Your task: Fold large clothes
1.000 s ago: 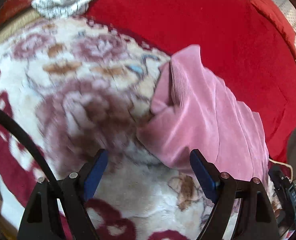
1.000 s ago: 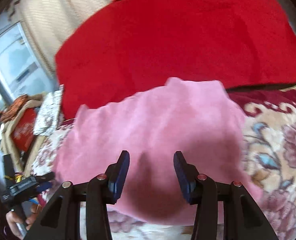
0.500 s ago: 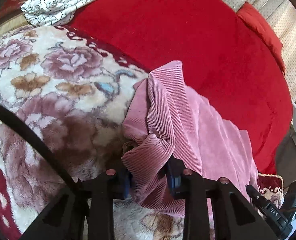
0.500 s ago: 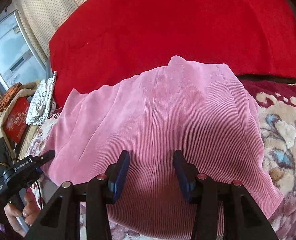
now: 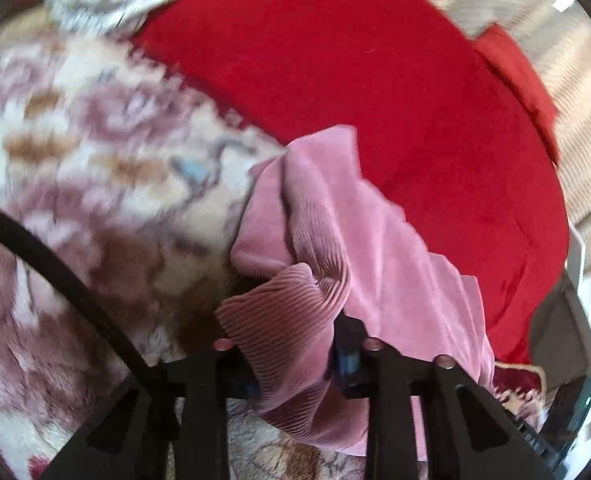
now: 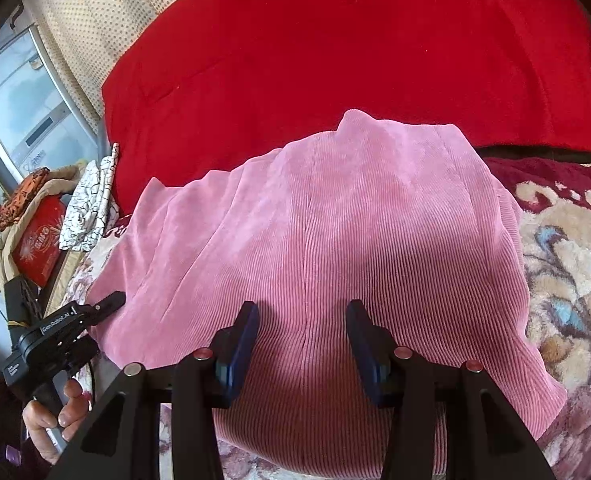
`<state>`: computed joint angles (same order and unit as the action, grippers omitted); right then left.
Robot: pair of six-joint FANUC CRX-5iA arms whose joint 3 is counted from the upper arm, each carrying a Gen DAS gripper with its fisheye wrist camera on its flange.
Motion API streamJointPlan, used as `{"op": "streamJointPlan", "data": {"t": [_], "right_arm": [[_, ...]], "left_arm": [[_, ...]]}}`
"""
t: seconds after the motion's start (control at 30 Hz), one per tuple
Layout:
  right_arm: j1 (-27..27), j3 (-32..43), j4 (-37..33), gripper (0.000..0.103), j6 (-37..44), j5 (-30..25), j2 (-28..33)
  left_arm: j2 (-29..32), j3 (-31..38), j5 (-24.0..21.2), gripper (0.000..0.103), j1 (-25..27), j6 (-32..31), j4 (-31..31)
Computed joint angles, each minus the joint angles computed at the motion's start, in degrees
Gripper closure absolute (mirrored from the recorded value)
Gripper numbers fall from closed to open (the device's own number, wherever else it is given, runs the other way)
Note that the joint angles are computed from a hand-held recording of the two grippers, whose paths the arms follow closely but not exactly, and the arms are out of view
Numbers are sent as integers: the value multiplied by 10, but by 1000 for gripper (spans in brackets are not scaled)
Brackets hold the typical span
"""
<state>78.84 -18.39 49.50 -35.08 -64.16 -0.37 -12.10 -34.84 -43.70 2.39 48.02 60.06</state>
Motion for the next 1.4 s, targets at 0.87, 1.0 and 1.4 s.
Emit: {"op": "streamJointPlan", "data": {"t": [0.87, 1.0, 1.4], "right_arm": [[-118, 32, -47, 25, 130, 237, -12], [-142, 119, -134, 25, 289, 241, 28], [-145, 395, -243, 69, 602, -35, 209]], "left_arm": [[-22, -16, -87, 83, -81, -315, 52], [-17, -13, -104, 83, -70, -317, 59], [-18, -7, -118, 83, -58, -310, 58]]}}
